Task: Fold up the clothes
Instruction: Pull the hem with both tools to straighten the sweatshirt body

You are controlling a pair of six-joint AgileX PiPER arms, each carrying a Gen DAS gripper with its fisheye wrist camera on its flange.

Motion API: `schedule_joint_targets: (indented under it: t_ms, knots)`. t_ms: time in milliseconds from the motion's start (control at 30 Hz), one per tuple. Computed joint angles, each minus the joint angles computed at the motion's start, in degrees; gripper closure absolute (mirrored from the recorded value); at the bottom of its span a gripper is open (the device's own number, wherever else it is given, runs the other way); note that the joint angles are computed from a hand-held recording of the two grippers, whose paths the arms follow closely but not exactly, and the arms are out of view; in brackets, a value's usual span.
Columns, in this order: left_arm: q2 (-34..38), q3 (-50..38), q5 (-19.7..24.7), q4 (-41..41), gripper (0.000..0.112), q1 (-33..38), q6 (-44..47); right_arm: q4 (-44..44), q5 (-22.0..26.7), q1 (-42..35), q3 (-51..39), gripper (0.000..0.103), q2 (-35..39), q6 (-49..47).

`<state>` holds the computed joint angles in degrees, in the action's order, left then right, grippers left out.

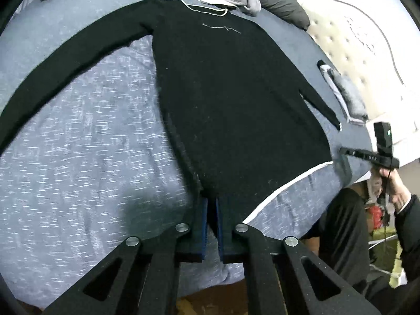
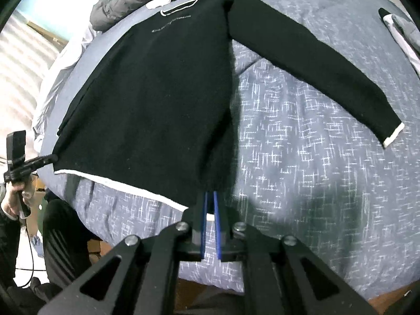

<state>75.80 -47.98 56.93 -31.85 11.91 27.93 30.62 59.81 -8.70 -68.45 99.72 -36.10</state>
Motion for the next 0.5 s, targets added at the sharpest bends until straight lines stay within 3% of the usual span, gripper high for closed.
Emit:
schedule_joint_targets:
  t_ms: [100, 167, 433, 500]
  knots:
    - [0.47, 0.65, 0.39, -0.35, 0.107, 2.4, 2.12, 1.17, -2.13, -0.53, 0.32, 0.094, 0.34, 1.66]
    - [0.31, 1.41, 0.0, -0.2, 0.107, 2.58, 2.52, -0.02, -2.43, 0.33, -0.65, 0.055, 2.31, 4.66]
    - [0.33, 1.55, -0.2, 0.74, 0.107, 1.7, 1.0, -0.16, -5.35, 5.14, -0.52, 0.055, 8.04, 7.23]
    - [0.34, 1.44, -0.07, 0.68, 0.107, 1.8, 1.21, -0.18, -6.64, 5.46, -0.03, 0.064, 8.7, 7.67]
